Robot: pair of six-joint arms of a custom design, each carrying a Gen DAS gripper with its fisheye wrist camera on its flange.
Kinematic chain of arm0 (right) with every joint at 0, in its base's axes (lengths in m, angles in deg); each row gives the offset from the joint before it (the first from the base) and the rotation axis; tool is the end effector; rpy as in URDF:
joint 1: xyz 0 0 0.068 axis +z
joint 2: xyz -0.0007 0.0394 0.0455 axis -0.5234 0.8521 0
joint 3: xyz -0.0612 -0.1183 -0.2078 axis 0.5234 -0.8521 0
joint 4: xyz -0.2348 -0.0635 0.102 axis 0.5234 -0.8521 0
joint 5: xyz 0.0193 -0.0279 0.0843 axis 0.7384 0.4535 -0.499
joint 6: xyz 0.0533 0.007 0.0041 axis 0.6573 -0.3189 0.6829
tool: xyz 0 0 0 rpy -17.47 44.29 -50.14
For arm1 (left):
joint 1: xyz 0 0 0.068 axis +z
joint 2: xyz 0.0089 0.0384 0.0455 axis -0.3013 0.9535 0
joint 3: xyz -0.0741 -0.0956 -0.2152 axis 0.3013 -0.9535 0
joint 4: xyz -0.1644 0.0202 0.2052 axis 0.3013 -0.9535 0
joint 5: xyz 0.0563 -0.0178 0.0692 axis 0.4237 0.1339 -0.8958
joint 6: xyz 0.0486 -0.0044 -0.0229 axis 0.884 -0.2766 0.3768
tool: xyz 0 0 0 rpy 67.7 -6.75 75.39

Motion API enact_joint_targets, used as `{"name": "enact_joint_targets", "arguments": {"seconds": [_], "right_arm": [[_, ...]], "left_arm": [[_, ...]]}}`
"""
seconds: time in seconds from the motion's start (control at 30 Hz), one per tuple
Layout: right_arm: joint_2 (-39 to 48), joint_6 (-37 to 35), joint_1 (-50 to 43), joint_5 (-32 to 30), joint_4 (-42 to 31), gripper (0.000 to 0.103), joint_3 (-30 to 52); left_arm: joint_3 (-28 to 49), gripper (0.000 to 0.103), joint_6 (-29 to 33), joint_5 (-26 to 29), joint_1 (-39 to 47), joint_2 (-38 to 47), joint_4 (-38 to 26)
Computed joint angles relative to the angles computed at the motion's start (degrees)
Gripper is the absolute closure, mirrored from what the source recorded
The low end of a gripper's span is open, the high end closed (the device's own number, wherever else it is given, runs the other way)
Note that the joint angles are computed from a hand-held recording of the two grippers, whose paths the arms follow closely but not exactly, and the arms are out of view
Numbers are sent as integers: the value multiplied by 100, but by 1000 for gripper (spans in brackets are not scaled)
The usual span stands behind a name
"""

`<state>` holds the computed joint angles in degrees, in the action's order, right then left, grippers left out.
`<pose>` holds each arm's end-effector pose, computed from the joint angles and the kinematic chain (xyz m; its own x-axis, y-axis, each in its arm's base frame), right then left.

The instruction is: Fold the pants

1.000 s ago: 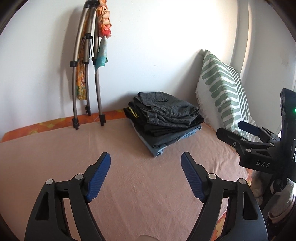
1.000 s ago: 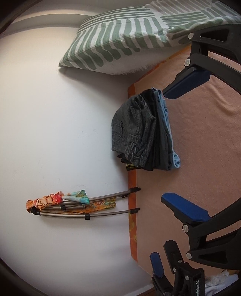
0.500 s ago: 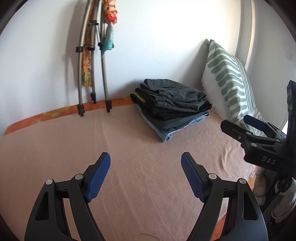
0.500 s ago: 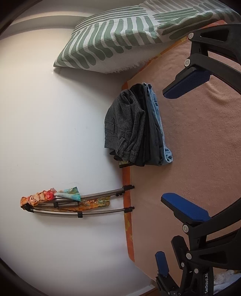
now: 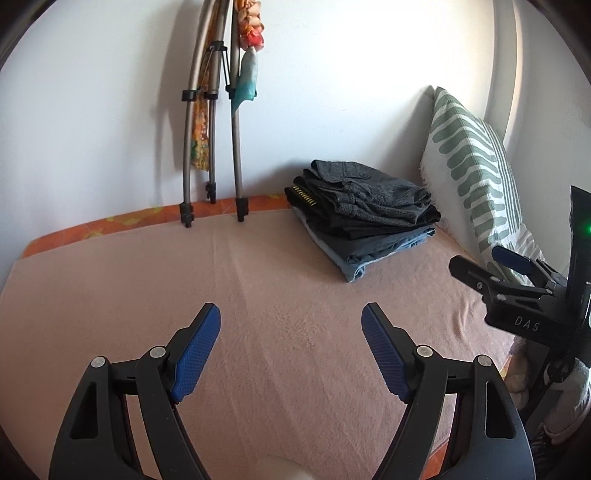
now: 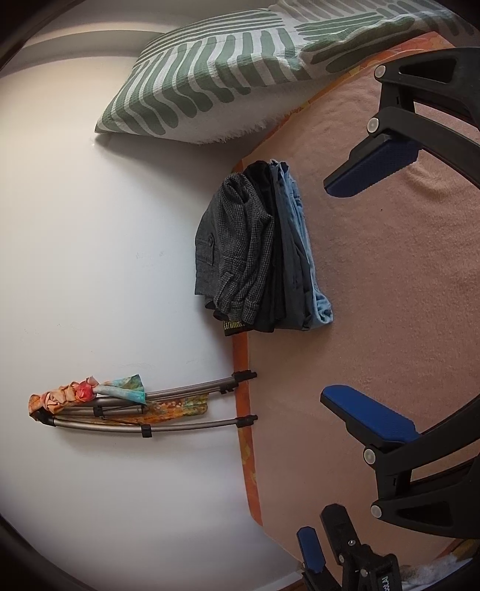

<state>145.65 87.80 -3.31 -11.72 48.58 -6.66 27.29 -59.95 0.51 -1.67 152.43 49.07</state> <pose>0.2959 0.1412 0.2944 -0.6139 0.0805 -0.7852 0.1150 0.9933 0.0119 0.3231 0.0719 0.2761 -0.6371 0.1559 -0.7548 0.3780 0.9167 -0.1297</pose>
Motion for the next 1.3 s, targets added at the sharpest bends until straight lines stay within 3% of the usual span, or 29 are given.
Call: {"name": "enact_joint_targets", "arguments": {"seconds": [0.27,1.3], "right_arm": [[-109,-4,-16,58,5,0,-110],[-119,97,104,119,-45,0,-159]], "left_arm": [[-94,24,83,-256,-95,-17,-78],[-274,24,187,-260,-64,-251,-128]]}}
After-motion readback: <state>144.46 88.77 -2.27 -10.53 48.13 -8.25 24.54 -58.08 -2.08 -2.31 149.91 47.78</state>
